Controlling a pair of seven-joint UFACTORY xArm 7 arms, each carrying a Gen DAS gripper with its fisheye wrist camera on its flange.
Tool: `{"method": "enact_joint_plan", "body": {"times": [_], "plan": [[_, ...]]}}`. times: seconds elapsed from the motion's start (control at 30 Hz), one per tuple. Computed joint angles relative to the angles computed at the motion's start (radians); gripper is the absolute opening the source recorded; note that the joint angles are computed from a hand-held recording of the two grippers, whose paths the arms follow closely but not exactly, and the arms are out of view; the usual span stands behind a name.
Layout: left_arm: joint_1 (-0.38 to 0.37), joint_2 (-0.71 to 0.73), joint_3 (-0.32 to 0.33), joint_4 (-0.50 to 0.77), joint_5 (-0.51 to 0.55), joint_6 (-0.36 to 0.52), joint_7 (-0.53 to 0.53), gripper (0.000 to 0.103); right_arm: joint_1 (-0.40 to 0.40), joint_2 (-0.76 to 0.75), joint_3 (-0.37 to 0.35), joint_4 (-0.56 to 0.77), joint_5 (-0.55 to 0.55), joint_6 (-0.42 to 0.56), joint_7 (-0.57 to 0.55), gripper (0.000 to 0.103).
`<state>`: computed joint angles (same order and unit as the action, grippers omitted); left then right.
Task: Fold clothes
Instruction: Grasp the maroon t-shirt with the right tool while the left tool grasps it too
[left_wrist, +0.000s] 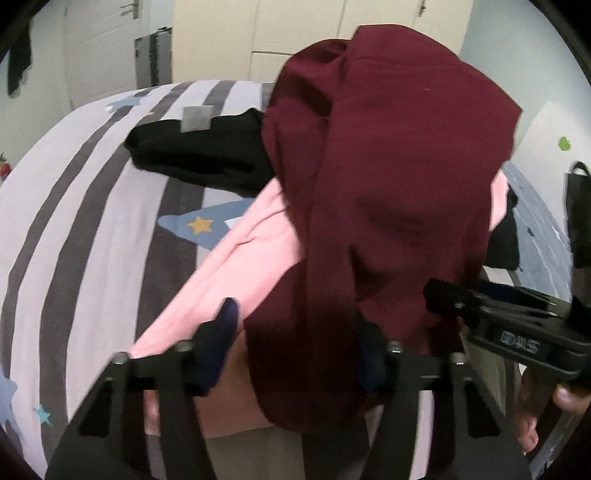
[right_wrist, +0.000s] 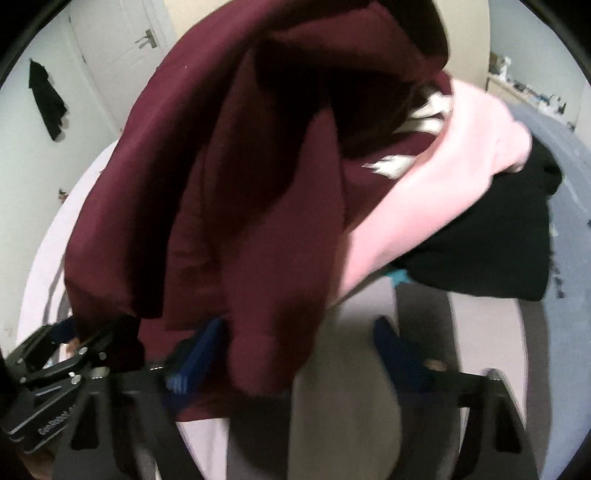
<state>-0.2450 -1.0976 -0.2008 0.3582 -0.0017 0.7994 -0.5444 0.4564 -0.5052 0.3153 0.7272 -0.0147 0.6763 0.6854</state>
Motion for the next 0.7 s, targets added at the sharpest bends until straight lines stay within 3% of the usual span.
{"method": "enact_joint_plan", "body": {"times": [0.13, 0.17, 0.37, 0.47, 0.57, 0.7], "plan": [[-0.046, -0.028, 0.014, -0.007, -0.036, 0.001, 0.002, 0.01, 0.029, -0.009, -0.008, -0.017, 0.027, -0.027, -0.026, 0.017], [-0.052, -0.053, 0.006, -0.006, -0.043, 0.015, -0.006, 0.007, 0.034, -0.028, -0.005, -0.028, 0.034, -0.028, -0.018, 0.002], [-0.151, -0.194, -0.045, 0.022, -0.074, 0.154, 0.01, 0.003, 0.122, -0.258, -0.035, -0.162, 0.121, 0.017, -0.044, 0.002], [-0.194, -0.306, -0.092, 0.045, -0.135, 0.26, -0.059, 0.003, 0.167, -0.392, -0.04, -0.213, 0.174, 0.092, -0.047, 0.002], [-0.24, -0.418, -0.19, 0.103, -0.207, 0.409, -0.174, 0.003, 0.222, -0.589, -0.005, -0.245, 0.218, 0.228, -0.008, 0.002], [-0.296, -0.481, -0.353, 0.258, -0.355, 0.63, -0.355, 0.003, 0.314, -0.848, 0.085, -0.205, 0.308, 0.544, 0.108, 0.002]]}}
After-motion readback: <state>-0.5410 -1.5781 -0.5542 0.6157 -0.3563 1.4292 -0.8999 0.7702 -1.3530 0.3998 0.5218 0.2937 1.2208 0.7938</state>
